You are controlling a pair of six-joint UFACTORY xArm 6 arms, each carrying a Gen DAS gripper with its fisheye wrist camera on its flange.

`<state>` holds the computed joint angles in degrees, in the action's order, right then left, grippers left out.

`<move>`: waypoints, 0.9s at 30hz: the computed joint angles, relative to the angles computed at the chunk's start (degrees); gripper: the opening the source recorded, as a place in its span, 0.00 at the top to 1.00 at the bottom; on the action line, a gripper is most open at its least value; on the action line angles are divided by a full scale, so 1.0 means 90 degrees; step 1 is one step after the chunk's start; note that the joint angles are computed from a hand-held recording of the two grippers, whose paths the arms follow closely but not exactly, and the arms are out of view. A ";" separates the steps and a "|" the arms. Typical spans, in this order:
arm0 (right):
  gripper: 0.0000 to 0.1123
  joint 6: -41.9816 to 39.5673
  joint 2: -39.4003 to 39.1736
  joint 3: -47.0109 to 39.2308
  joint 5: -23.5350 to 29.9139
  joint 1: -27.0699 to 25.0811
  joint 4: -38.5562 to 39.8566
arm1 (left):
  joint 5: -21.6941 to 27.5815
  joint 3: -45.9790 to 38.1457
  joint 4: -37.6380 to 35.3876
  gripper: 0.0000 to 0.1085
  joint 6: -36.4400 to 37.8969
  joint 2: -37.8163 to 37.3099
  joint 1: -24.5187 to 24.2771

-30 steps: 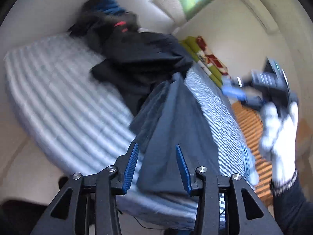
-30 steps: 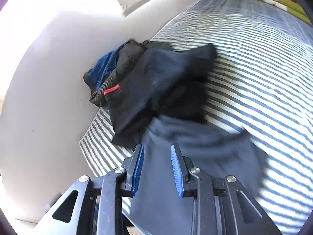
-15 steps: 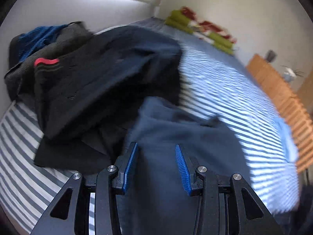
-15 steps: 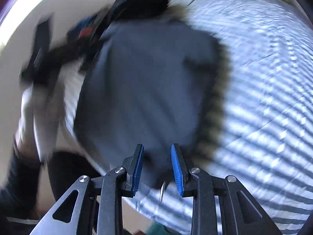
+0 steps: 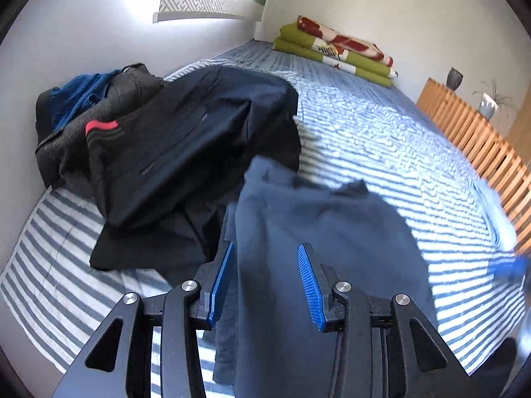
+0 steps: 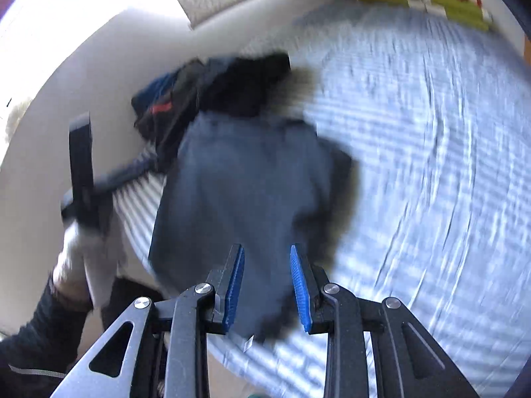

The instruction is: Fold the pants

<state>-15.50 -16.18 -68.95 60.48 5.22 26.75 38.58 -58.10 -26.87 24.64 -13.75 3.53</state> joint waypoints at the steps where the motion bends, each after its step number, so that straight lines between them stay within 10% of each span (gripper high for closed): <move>1: 0.77 -0.0076 0.0152 -0.0219 -0.0041 0.0077 -0.0069 | -0.0034 0.0080 0.0048 0.60 -0.0002 -0.0009 -0.0007; 16: 0.81 0.0298 0.4845 -0.5281 0.1174 0.1274 -0.0347 | 0.0445 -0.0649 -0.1667 0.74 0.1395 0.0694 0.0353; 22: 0.88 -0.0090 0.5263 -0.5888 0.2106 0.1090 0.0330 | 0.0492 -0.0992 -0.1518 0.92 0.1817 0.1161 0.0236; 27: 0.87 -0.0049 0.5360 -0.6240 0.1654 0.0993 -0.0203 | 0.0797 -0.1026 -0.1712 0.94 0.2165 0.1188 0.0463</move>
<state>-15.94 32.05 -125.12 75.36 14.16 24.93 45.75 -67.33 -42.28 44.12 -3.06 7.70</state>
